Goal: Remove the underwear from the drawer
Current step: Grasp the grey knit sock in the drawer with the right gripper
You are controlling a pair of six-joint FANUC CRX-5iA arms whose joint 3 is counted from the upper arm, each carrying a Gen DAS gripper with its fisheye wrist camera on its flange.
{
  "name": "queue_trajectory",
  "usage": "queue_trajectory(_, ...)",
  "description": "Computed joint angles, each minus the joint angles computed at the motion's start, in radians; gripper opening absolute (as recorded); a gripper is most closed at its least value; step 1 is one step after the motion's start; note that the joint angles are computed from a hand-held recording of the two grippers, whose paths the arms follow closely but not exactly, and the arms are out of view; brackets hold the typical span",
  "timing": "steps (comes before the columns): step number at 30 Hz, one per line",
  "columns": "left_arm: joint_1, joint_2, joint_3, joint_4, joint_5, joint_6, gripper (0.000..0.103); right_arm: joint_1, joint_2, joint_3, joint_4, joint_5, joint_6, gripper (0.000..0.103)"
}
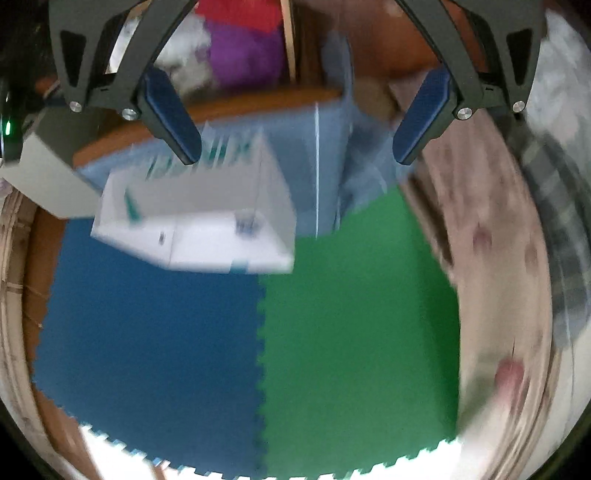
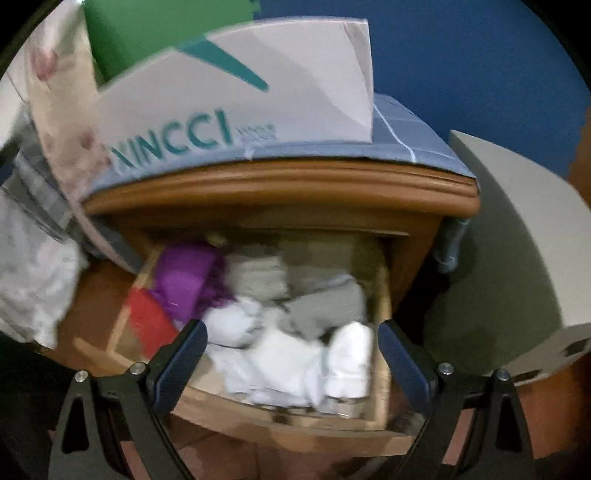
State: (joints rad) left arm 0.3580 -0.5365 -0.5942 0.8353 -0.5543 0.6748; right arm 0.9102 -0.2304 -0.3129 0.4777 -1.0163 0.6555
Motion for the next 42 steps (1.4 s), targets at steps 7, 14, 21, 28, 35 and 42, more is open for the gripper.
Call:
queue_trajectory(7,0.111,0.074,0.084,-0.066,-0.17,0.243,0.103,0.015,0.156,0.092,-0.047,-0.212,0.04,0.096)
queue_trajectory(14,0.141,0.076,0.081,-0.023,-0.243,0.179,0.103,0.046,0.232,0.149,-0.073,-0.229,0.151,0.095)
queue_trajectory(21,0.14,0.099,0.097,-0.027,-0.283,0.197,0.103,-0.091,0.252,0.179,-0.073,-0.187,-0.057,0.095)
queue_trajectory(28,0.115,0.098,0.097,-0.043,-0.277,0.185,0.103,-0.174,0.353,0.263,-0.207,-0.168,-0.024,0.095)
queue_trajectory(35,0.087,0.122,0.112,-0.044,-0.284,0.193,0.103,-0.196,0.382,0.269,-0.242,-0.071,-0.009,0.085)
queue_trajectory(42,0.066,0.113,0.109,-0.064,-0.276,0.18,0.103,-0.182,0.354,0.195,-0.234,-0.031,0.003,0.024)
